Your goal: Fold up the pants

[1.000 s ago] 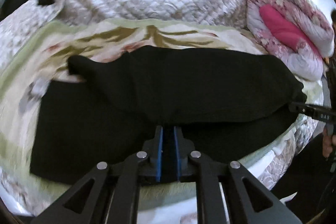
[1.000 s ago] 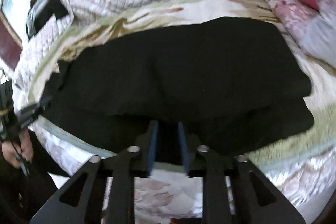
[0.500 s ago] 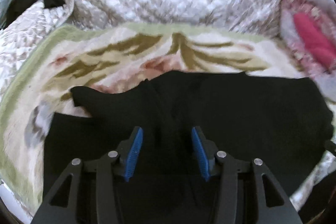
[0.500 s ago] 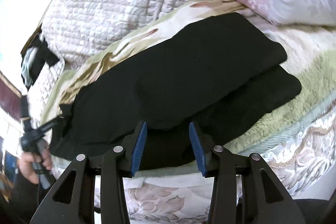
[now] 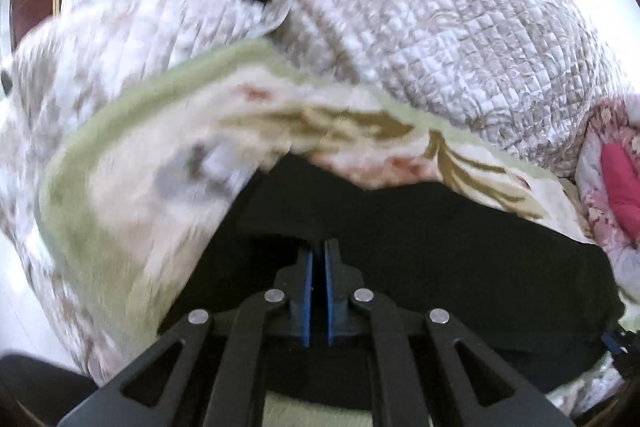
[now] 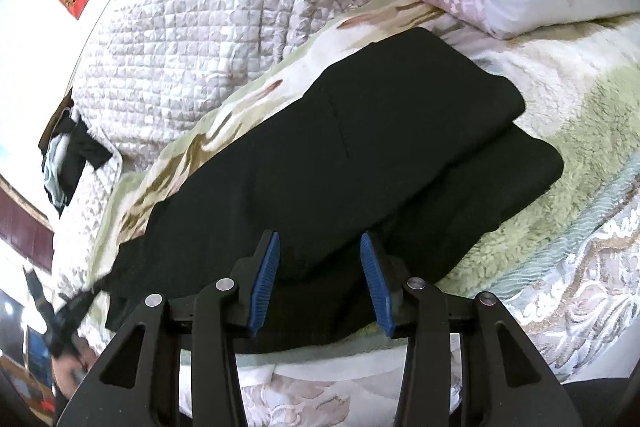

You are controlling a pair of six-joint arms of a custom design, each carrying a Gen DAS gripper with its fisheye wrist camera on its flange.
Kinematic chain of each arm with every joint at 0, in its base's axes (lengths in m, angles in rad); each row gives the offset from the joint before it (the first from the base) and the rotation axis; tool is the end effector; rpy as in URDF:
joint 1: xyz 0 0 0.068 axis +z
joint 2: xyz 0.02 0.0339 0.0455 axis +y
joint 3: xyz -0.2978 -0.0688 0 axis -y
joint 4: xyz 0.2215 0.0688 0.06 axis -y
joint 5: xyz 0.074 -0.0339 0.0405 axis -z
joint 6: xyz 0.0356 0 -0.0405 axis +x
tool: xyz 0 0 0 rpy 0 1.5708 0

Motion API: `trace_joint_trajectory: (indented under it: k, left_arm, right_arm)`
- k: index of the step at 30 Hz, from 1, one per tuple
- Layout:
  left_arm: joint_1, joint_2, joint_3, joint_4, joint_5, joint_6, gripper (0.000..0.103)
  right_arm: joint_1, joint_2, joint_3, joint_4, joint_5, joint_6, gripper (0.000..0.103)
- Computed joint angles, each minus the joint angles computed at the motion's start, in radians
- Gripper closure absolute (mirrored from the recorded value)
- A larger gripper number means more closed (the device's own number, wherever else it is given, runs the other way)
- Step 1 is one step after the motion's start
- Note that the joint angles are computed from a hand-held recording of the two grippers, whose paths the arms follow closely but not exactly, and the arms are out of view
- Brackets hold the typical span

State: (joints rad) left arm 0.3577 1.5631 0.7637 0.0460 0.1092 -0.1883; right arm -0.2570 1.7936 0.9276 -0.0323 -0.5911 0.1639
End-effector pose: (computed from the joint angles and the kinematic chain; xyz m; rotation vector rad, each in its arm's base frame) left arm 0.2776 0.0996 0.2195 -0.5722 2.2473 -0.0413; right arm 0.3334 -0.0671 0.1931 0.2478 2.3646 0.6806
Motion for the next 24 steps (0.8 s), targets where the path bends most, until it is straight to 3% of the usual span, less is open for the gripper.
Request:
trace_joint_trajectory:
  k: [4, 6, 8, 10, 18, 21, 24]
  left_arm:
    - [0.082, 0.072, 0.023, -0.053, 0.141, -0.049, 0.095]
    - [0.116, 0.096, 0.037, -0.071, 0.198, -0.077, 0.088]
    - [0.127, 0.102, 0.03, -0.056, 0.229, -0.092, 0.071]
    - [0.123, 0.109, 0.026, -0.042, 0.241, -0.098, 0.069]
    - [0.082, 0.164, 0.087, -0.044, 0.195, -0.089, 0.071]
    - [0.061, 0.173, 0.098, -0.053, 0.152, -0.069, 0.09]
    - [0.062, 0.18, 0.103, -0.057, 0.145, -0.069, 0.093]
  right_arm:
    - [-0.001, 0.002, 0.003, 0.0, 0.003, 0.0, 0.052]
    - [-0.003, 0.001, 0.003, 0.009, 0.02, 0.003, 0.051]
    - [-0.013, 0.007, 0.009, 0.018, 0.03, 0.016, 0.051]
    - [-0.025, 0.016, 0.021, 0.024, 0.029, 0.042, 0.051]
    - [-0.056, 0.072, 0.096, 0.049, 0.017, 0.145, 0.051]
    - [-0.054, 0.073, 0.1, 0.051, 0.025, 0.152, 0.051]
    - [-0.06, 0.067, 0.092, 0.061, 0.016, 0.178, 0.051]
